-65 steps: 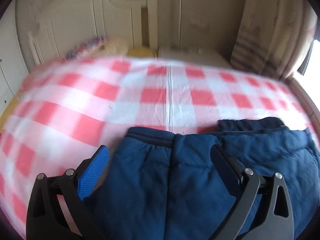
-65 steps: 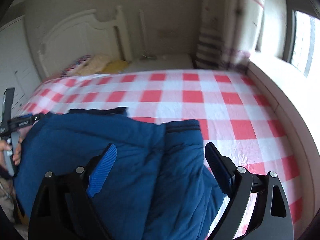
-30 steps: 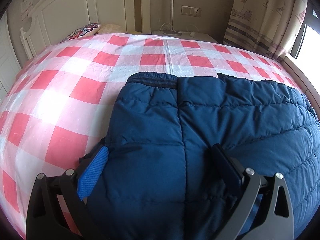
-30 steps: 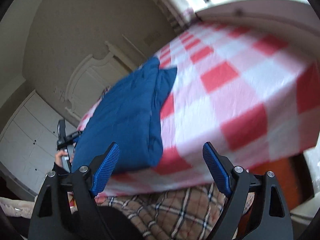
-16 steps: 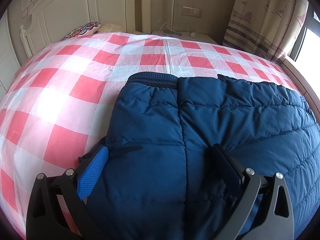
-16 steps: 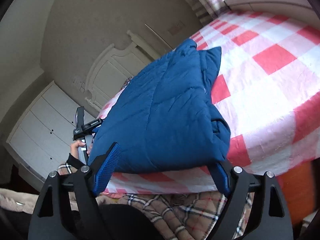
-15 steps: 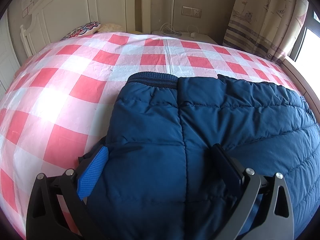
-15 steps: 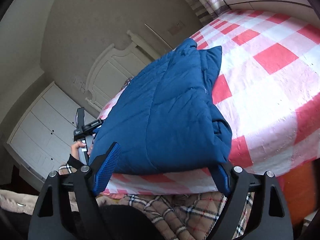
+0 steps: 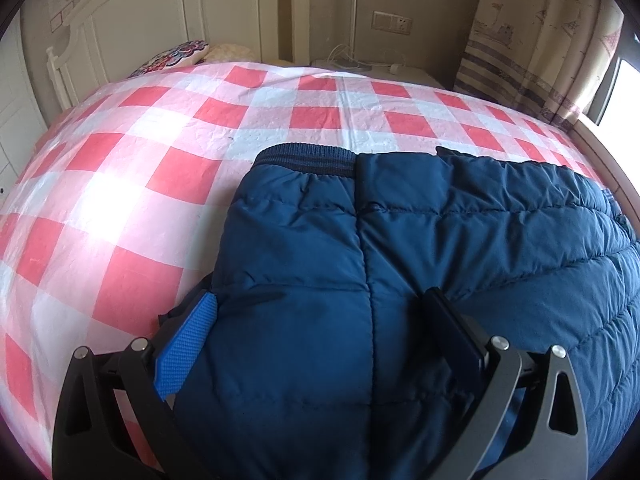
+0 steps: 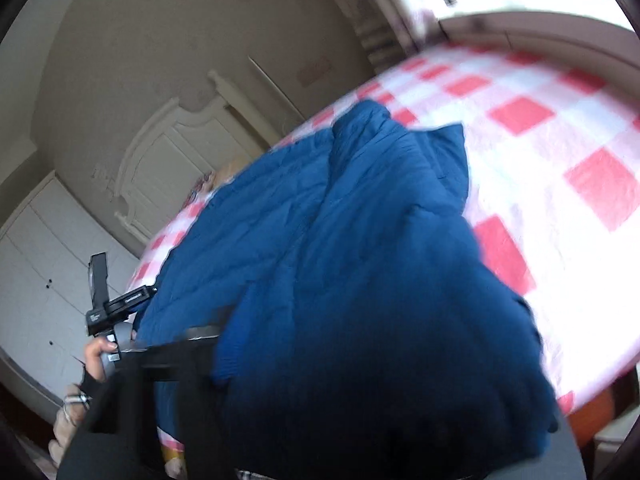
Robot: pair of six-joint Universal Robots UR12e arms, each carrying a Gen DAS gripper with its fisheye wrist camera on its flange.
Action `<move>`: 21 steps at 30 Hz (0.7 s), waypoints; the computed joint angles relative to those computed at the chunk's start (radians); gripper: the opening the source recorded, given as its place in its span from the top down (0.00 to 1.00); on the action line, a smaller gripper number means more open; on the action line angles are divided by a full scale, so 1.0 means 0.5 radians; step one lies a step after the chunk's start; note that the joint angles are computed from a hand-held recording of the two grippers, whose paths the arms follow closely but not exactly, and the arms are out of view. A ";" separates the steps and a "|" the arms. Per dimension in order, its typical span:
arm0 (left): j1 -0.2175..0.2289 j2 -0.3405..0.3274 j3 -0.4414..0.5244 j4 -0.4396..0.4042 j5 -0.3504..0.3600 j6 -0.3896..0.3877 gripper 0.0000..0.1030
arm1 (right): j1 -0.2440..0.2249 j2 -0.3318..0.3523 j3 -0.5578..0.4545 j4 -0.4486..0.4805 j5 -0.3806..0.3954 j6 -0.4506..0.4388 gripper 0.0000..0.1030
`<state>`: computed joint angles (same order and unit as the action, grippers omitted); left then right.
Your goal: Fold large clothes
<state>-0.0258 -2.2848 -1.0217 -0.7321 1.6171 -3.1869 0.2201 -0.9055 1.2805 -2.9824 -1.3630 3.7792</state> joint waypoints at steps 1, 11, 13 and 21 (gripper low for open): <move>-0.014 0.000 0.013 -0.014 0.062 -0.008 0.02 | 0.000 -0.007 0.020 -0.036 -0.007 0.002 0.53; -0.246 -0.201 0.464 -0.022 0.283 0.319 0.02 | 0.050 -0.058 0.082 -0.153 -0.156 -0.147 0.60; -0.278 -0.359 0.729 -0.247 0.358 0.308 0.02 | 0.064 -0.065 0.072 -0.140 -0.195 -0.219 0.60; -0.270 -0.292 0.538 -0.096 0.431 0.277 0.02 | 0.110 -0.082 0.016 -0.095 -0.323 -0.469 0.60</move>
<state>-0.1608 -2.4308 -0.7529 -0.7801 1.8324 -3.0484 0.2753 -0.9466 1.2884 -3.0301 -1.5246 3.5446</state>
